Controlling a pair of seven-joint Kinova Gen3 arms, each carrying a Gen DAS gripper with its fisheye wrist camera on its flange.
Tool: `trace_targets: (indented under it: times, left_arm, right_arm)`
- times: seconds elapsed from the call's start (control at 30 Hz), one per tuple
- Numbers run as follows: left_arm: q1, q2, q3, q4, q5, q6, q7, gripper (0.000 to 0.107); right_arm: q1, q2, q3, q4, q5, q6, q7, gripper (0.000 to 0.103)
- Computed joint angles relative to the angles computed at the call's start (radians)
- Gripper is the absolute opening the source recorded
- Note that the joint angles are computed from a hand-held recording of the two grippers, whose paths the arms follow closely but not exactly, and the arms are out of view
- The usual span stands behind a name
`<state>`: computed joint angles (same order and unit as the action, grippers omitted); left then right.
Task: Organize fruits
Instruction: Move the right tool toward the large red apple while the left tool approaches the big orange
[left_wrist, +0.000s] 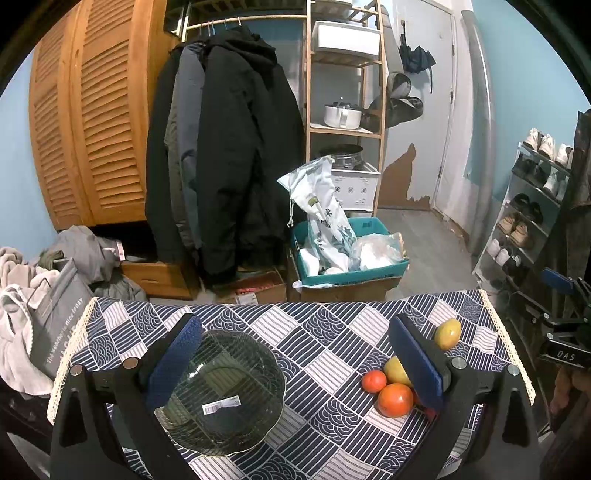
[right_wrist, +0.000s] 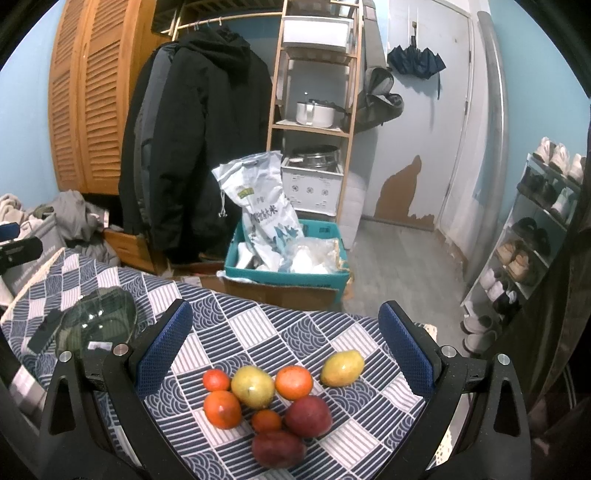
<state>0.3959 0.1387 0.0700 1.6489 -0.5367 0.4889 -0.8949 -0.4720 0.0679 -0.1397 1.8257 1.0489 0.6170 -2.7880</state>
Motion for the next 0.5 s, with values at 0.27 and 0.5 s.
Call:
trace_targets:
  times: [0.27, 0.5]
  left_arm:
    - [-0.014, 0.025, 0.014, -0.002, 0.076, -0.001, -0.072, 0.102]
    - [-0.047, 0.089, 0.032, -0.059, 0.231, 0.057, -0.229, 0.102]
  right_arm:
    - [0.003, 0.008, 0.004, 0.004, -0.019, 0.009, 0.017, 0.099]
    - [0.034, 0.039, 0.029, -0.016, -0.158, 0.015, 0.143, 0.099]
